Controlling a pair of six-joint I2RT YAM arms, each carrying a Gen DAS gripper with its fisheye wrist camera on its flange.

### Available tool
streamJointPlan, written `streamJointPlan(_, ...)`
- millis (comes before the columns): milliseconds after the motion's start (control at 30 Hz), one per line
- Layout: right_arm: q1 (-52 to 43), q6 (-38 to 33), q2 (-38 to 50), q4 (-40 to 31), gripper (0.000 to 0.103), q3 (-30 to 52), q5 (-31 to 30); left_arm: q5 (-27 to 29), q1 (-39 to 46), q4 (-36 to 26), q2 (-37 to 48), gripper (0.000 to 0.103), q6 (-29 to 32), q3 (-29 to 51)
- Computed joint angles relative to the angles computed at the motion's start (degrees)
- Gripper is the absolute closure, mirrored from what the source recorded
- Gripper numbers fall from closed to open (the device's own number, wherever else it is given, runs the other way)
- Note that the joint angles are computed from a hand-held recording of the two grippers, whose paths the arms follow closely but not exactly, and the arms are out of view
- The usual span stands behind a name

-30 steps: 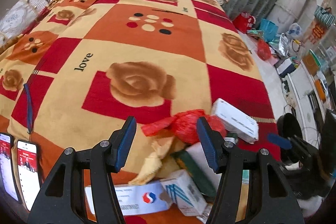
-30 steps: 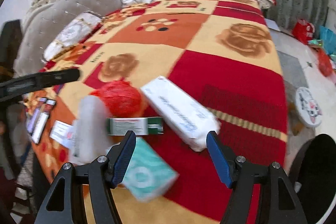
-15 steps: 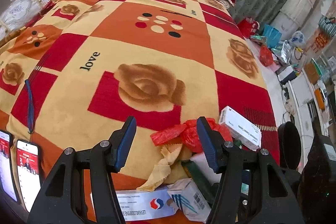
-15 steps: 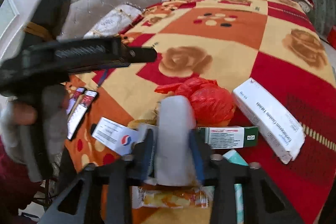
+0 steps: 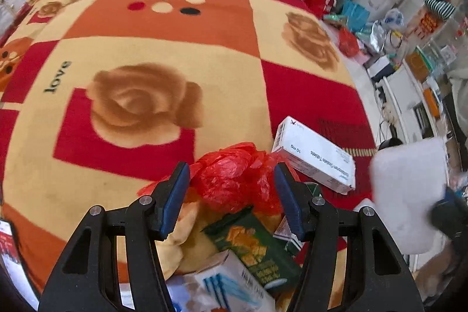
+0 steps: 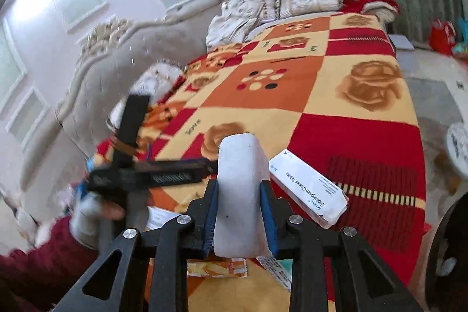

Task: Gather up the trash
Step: 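Grasp the red plastic bag with the left tool while the right tool holds the foam block, then carry the red bag and foam block in both tools over the black bin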

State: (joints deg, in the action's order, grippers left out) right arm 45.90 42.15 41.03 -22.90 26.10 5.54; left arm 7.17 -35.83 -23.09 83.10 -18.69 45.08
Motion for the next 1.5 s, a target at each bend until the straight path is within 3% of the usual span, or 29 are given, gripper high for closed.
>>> streamJointPlan(200, -1.1, 0.9, -2.0, 0.9, 0.076, -0.4, -0.8, -4.5, -3.6, 0.9, 5.0, 0.045, 1.6, 1.9)
streamJointPlan(233, -1.7, 1.0, -2.0, 1.8, 0.076, -0.5, -1.6, -5.6, -4.2, 0.9, 5.4, 0.048, 2.0, 2.0)
streamJointPlan(267, -1.9, 1.1, -1.5, 2.8, 0.076, -0.4, -2.0, -6.7, -4.6, 1.4, 5.3, 0.063, 2.3, 1.5)
streamJointPlan(433, -0.5, 0.4, 0.3, 4.2, 0.076, 1.9, -0.2, -6.0, -1.7, 0.6, -0.5, 0.073, 2.3, 0.0)
streamJointPlan(600, 2.0, 0.1, 1.7, 1.3, 0.076, 3.1, 3.7, -7.2, 0.0, -2.8, -7.8, 0.073, 2.4, 0.6)
streamJointPlan(833, 3.4, 2.2, -0.4, -2.5, 0.076, 1.2, 6.6, -11.6, -6.3, -4.9, -12.7, 0.073, -1.0, 0.3)
streamJointPlan(1167, 4.7, 4.9, -6.9, -12.2, 0.076, 0.2, 11.3, -19.8, -18.4, -5.1, -11.1, 0.073, -6.6, 1.1)
streamJointPlan(1500, 8.3, 8.6, -12.6, -21.7, 0.076, 0.4, 16.8, -23.4, -25.8, -5.5, -7.8, 0.073, -10.1, 4.1)
